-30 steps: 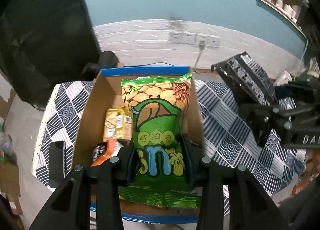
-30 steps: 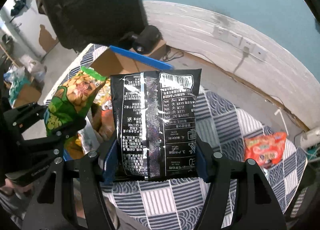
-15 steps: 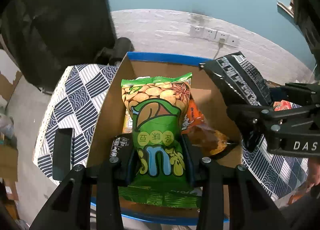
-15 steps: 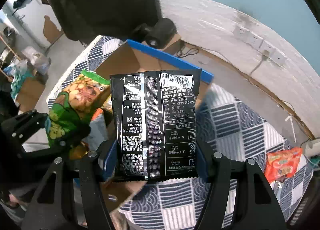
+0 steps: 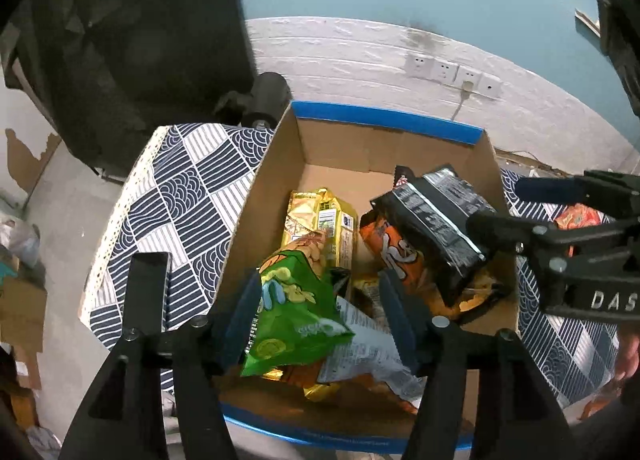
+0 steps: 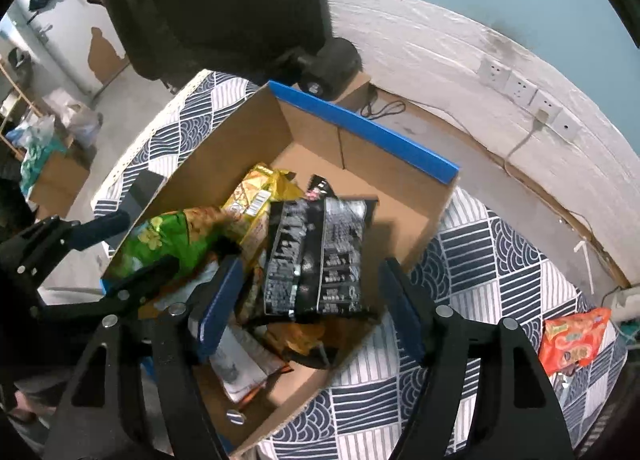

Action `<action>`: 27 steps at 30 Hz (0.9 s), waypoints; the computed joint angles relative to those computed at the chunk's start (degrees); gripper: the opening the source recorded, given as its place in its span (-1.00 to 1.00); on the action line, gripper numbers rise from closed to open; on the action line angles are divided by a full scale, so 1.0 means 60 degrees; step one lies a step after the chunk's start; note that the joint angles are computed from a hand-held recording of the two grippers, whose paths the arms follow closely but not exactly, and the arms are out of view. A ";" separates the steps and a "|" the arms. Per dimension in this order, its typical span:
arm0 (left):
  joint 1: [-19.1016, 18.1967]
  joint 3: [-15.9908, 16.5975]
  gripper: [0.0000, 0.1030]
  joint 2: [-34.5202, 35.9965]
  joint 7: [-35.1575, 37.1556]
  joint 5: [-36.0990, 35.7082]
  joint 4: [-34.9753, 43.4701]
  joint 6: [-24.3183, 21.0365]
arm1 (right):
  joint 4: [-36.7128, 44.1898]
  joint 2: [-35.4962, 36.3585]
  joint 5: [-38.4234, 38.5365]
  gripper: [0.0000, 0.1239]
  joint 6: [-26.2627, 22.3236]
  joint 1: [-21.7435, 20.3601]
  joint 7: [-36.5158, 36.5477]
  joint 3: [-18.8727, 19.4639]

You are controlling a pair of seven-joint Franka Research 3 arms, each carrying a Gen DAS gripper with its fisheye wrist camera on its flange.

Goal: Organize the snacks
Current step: 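Open both tools to release the bags into the box, then move both tools toward the red-orange bag and silver bag on the table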

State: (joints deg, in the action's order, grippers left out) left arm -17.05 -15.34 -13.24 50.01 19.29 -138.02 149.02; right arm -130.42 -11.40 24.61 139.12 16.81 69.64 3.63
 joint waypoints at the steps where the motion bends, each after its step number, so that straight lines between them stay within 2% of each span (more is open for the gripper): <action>1: -0.0016 -0.0014 0.22 -0.0004 0.0039 0.0016 0.0027 -0.0045 | -0.0031 -0.0060 -0.0037 0.16 0.0009 -0.0028 0.0025 -0.0014; 3: -0.0016 -0.0067 0.23 -0.0047 0.0027 0.0158 0.0039 -0.0087 | -0.0074 -0.0152 -0.0055 0.17 0.0013 -0.0059 0.0084 -0.0029; 6: -0.0017 -0.0213 0.35 -0.0110 -0.0127 0.0513 0.0095 -0.0212 | -0.0170 -0.0338 -0.0050 0.21 -0.0010 -0.0120 0.0103 -0.0091; 27: -0.0762 -0.0695 0.35 0.0001 0.0169 0.1036 0.0659 -0.0448 | -0.1675 -0.2193 -0.0919 0.22 -0.0023 -0.1022 -0.0041 -0.0512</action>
